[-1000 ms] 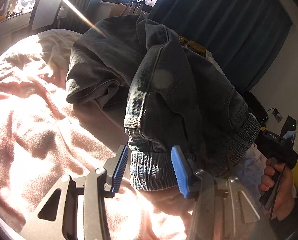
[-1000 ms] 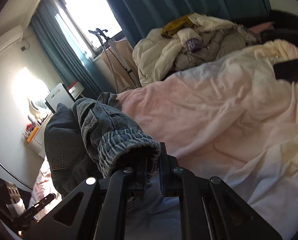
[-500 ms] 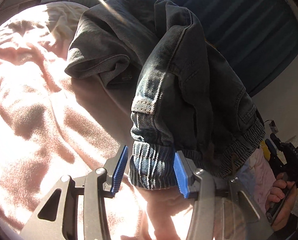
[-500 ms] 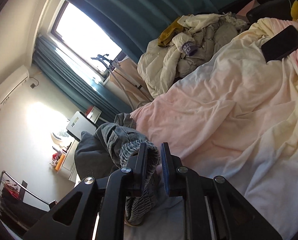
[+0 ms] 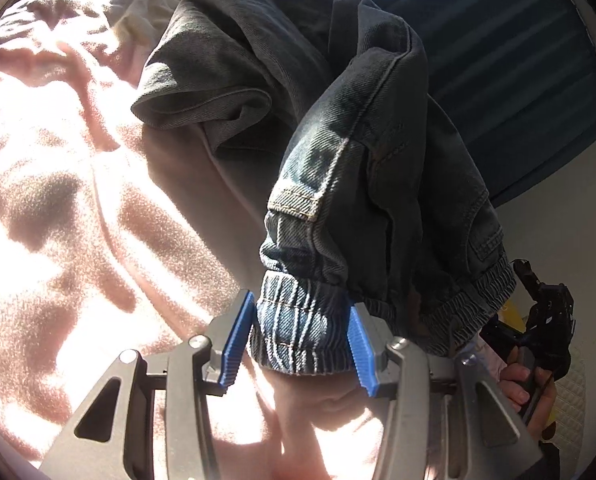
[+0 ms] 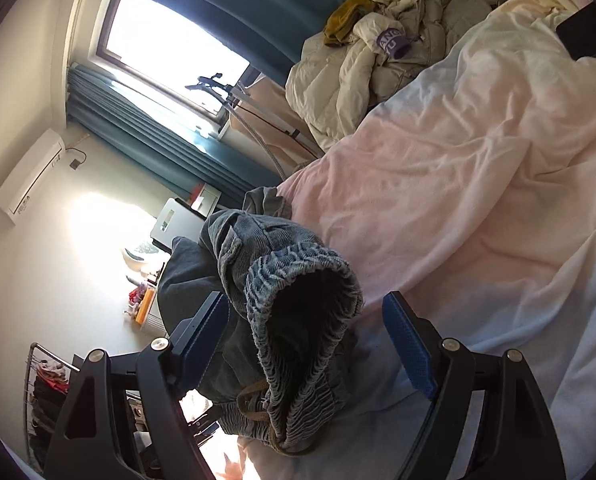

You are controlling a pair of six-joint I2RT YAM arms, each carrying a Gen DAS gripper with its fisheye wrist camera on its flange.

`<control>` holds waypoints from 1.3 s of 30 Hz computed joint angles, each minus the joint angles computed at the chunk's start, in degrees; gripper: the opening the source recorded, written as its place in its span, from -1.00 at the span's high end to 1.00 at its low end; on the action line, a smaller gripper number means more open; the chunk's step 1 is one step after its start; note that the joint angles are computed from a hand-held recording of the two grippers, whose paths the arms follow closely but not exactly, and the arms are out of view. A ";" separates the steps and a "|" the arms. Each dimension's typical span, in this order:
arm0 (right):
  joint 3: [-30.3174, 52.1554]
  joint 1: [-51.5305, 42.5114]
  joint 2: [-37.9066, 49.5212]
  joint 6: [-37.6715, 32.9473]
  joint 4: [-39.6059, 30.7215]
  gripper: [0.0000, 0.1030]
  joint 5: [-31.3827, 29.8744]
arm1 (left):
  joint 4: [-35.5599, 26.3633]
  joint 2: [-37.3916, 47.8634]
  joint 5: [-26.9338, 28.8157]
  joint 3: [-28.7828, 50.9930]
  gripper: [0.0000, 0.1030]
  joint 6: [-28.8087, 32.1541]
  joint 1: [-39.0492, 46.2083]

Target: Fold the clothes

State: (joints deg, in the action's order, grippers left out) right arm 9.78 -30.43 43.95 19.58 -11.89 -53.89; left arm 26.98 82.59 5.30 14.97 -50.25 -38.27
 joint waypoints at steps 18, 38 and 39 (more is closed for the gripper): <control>-0.09 8.78 -9.61 3.00 -4.28 0.66 15.62 | 6.80 7.08 3.68 1.10 -0.05 -5.29 1.23; 18.88 13.72 -21.76 -2.10 -21.76 0.74 20.40 | -8.67 -11.15 -23.97 8.04 0.69 -12.08 -29.92; 20.97 11.97 -20.28 -3.56 -22.51 0.74 19.36 | -9.48 -10.53 -26.60 10.12 0.69 -12.34 -32.87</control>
State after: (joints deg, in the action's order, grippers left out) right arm 30.75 -18.45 23.67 16.02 -34.40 -34.53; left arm 17.49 72.06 -21.29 25.09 -62.59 -71.14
